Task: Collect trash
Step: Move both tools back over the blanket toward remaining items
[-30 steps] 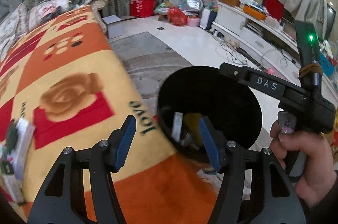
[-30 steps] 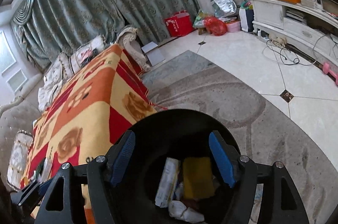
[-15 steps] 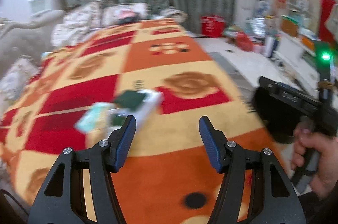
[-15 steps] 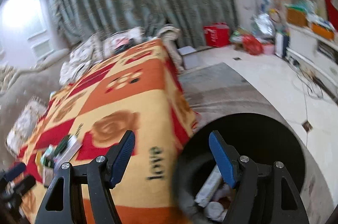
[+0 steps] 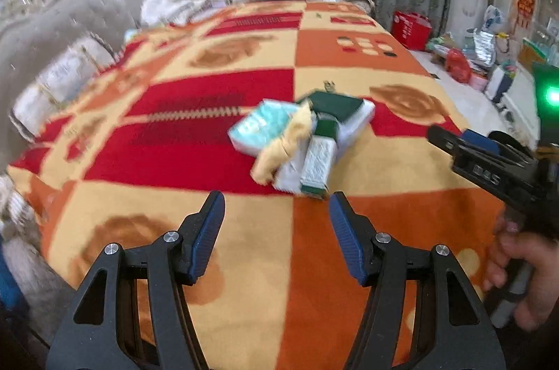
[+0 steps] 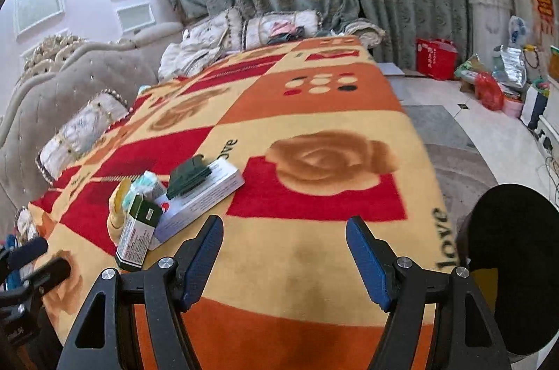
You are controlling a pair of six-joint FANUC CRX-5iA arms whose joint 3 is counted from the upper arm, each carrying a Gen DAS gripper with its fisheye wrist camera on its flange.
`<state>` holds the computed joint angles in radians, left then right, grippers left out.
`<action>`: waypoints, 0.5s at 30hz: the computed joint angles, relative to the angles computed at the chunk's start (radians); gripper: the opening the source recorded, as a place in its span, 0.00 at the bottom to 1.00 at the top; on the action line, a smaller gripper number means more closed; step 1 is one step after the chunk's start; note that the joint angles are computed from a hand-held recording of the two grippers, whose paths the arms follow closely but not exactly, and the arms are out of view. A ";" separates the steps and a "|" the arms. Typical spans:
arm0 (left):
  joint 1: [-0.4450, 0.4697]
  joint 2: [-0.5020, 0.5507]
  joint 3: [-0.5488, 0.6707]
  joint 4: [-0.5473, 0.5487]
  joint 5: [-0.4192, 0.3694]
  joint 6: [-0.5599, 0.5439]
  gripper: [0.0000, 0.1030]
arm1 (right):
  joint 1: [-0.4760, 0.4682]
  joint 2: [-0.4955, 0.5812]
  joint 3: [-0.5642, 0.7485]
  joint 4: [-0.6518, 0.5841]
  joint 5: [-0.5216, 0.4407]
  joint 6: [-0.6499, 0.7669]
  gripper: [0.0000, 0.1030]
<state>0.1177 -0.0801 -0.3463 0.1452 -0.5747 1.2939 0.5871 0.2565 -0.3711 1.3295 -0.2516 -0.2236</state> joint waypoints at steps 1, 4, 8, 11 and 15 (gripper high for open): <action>0.004 0.003 -0.008 0.038 -0.008 -0.035 0.59 | 0.012 0.010 0.015 -0.056 -0.010 0.048 0.68; 0.005 0.011 -0.036 0.161 -0.035 -0.135 0.59 | 0.025 0.021 0.034 -0.136 -0.024 0.108 0.68; -0.010 0.016 -0.079 0.340 -0.065 -0.283 0.59 | 0.008 0.010 0.013 -0.104 -0.005 0.043 0.68; -0.031 0.003 -0.112 0.432 -0.056 -0.377 0.59 | -0.001 0.005 0.004 -0.105 0.009 0.014 0.68; -0.053 -0.001 -0.113 0.419 -0.059 -0.377 0.59 | -0.004 0.003 0.001 -0.122 0.016 0.006 0.68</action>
